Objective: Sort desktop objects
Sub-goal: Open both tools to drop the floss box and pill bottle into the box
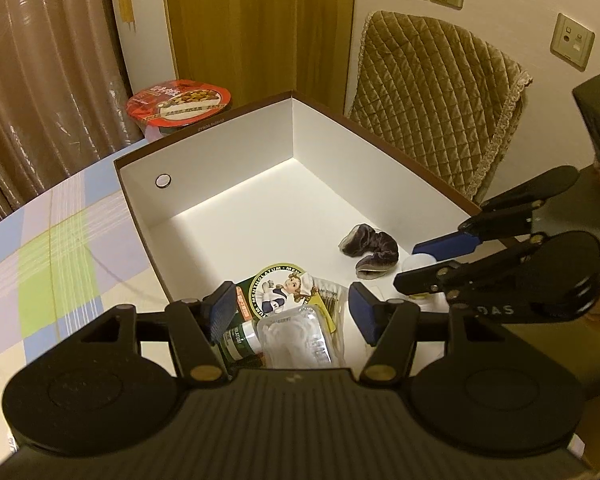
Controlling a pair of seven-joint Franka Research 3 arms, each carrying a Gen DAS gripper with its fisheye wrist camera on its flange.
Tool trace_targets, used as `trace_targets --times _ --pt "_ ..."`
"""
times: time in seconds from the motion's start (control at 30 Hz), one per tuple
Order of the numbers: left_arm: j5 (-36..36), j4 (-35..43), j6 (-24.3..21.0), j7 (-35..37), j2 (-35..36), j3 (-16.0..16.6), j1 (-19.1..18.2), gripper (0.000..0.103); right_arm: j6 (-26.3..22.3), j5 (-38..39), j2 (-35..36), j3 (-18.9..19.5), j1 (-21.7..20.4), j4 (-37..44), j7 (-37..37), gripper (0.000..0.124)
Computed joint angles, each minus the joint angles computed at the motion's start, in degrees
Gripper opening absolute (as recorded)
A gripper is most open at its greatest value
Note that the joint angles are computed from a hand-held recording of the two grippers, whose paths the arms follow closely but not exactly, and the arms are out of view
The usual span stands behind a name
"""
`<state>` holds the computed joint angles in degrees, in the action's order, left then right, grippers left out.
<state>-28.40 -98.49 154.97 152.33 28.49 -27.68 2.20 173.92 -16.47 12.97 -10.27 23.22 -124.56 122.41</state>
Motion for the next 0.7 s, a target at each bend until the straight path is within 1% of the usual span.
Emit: trace_targets --times 0.2,0.23,0.27,0.3,0.33,0.37,0.4,0.47,0.57,0.7 --pt "-1.2 -0.5 0.2 0.7 -0.5 -0.6 0.8 0.059 0.5 -2.8 0.2 -2.7 2.2 0.3 3.4 0.027" --pt "-1.5 -0.6 0.3 0.9 -0.6 -0.6 0.9 0.060 0.6 -3.8 0.1 -3.3 2.8 0.3 4.3 0.033" --pt "-1.9 -0.7 0.3 1.0 -0.7 -0.7 1.1 0.060 1.1 -6.1 0.0 -5.2 4.3 0.1 6.8 0.044" --pt "-2.1 -0.8 0.3 1.2 -0.8 -0.7 1.2 0.060 1.6 -8.6 0.0 -7.1 5.9 0.0 9.5 0.085" --pt "-2.3 -0.9 0.2 1.4 -0.9 -0.7 1.2 0.060 2.3 -11.6 -0.1 -9.4 7.8 -0.1 12.7 0.097" --pt "-2.6 -1.1 0.3 1.6 -1.1 -0.7 1.3 0.060 3.6 -15.1 -0.4 -10.8 8.7 -0.4 16.2 0.097" --pt "-2.8 -1.2 0.3 1.8 -1.2 -0.7 1.4 0.060 4.1 -14.6 -0.6 -10.3 8.2 -0.7 15.7 0.097" --pt "-3.5 -1.7 0.3 2.3 -1.6 -0.7 1.6 0.060 3.6 -16.2 -0.9 -10.3 8.3 -0.5 16.9 0.097" --pt "-4.6 -2.5 0.4 3.1 -2.4 -0.6 1.9 0.060 3.3 -18.0 -1.4 -9.0 7.1 -0.4 18.0 0.097" --pt "-6.3 -3.6 0.7 4.3 -3.5 -0.4 2.2 0.060 2.5 -23.0 -2.1 -8.5 6.7 -0.3 22.1 0.097"
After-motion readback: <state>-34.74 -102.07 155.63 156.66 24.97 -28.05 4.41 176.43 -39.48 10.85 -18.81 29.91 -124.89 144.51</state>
